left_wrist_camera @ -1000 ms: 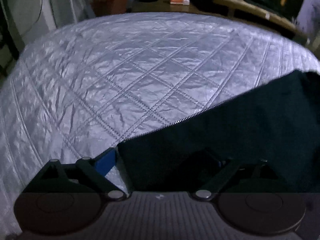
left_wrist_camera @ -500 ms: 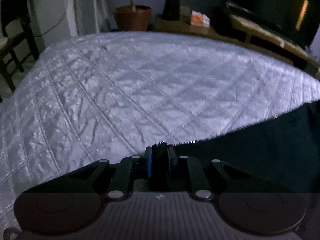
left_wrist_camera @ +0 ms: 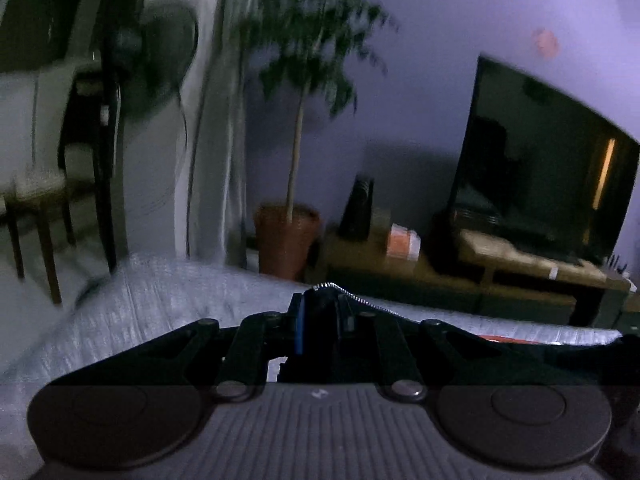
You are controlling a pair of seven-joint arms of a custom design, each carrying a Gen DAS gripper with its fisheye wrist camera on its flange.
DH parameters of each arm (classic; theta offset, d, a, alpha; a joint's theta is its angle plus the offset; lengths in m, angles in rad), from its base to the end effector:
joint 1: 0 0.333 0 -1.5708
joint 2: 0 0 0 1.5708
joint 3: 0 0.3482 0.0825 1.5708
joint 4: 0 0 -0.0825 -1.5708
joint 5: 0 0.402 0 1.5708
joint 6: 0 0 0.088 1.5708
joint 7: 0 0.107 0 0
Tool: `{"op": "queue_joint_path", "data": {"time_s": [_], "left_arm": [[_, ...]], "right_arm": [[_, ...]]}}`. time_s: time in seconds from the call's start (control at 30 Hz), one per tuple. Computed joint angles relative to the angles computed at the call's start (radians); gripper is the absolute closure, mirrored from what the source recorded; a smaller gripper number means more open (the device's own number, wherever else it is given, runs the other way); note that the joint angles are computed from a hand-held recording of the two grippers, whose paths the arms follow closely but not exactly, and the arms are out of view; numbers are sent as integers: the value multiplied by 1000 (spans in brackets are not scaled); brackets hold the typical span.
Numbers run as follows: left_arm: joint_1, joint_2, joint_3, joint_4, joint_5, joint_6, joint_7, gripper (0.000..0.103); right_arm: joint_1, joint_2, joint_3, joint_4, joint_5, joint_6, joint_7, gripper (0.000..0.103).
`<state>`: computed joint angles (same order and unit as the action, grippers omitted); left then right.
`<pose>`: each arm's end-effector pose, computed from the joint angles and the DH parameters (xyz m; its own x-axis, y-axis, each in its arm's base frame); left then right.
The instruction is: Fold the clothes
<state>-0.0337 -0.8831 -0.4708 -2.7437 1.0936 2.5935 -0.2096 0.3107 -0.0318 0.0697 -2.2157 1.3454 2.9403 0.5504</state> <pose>0.2888 -0.1956 0.5137 0.3843 -0.9164 0.1118 -0.2563 -0.2223 -0.9407 0.5397 0.1481 0.4613 0.3026 -0.8824 -0.3603 -0.6987 0.0518 -0.7136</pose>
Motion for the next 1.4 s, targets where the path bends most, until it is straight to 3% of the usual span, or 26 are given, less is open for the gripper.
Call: {"op": "queue_joint_path", "data": {"time_s": [0.07,0.23,0.33,0.43,0.53,0.67,0.73,0.8,0.87,0.93,1.0,1.03,1.1,1.2,1.27,1.4], "left_arm": [[-30,-50,-54,-5,-10,-66,8,90],[-194,-77,-133,-7,-159,-221,35,90],[-287,-63,-172,12,-269,-332,20,90],[-364,-48,-192,33,-311,-394,10,90],[-414,-39,-174,35,-320,-389,-17,90],[-410,-56,-48,-9,-338,-276,-77,90],[-368,-47,8,-12,-343,-222,-61,90],[-295,-38,20,3,-312,-175,-50,90],[-217,-55,-11,30,-261,-147,-67,90],[-143,-97,-91,66,-156,-140,-75,90],[-105,-133,-166,95,-41,-133,-57,90],[-109,-142,-192,100,-13,-133,-44,90],[-166,-125,-234,97,-41,-165,8,90],[-312,-45,-250,66,-199,-207,40,90],[-406,31,-255,62,-333,-267,35,90],[-537,124,-231,73,-445,-318,16,90]], "right_arm": [[2,-46,-2,-59,18,1,-23,70],[22,-174,-23,-226,30,-15,-26,70],[27,-253,-23,-341,-66,-11,45,69],[32,-316,-27,-437,-173,-7,122,69],[39,-331,-43,-478,-236,-9,201,69],[50,-282,-81,-426,-301,-36,285,69],[39,-222,-97,-340,-323,-76,340,69],[39,-177,-103,-264,-301,-76,323,69],[62,-161,-117,-197,-179,-54,188,69],[90,-190,-144,-151,75,-61,-87,69],[82,-244,-154,-162,284,-88,-328,68],[78,-272,-162,-183,290,-102,-357,68],[21,-302,-126,-248,115,-109,-242,67],[-109,-313,-25,-378,-380,-83,81,67],[-185,-310,25,-445,-567,-70,214,67],[-198,-294,14,-500,-652,-23,325,67]]}}
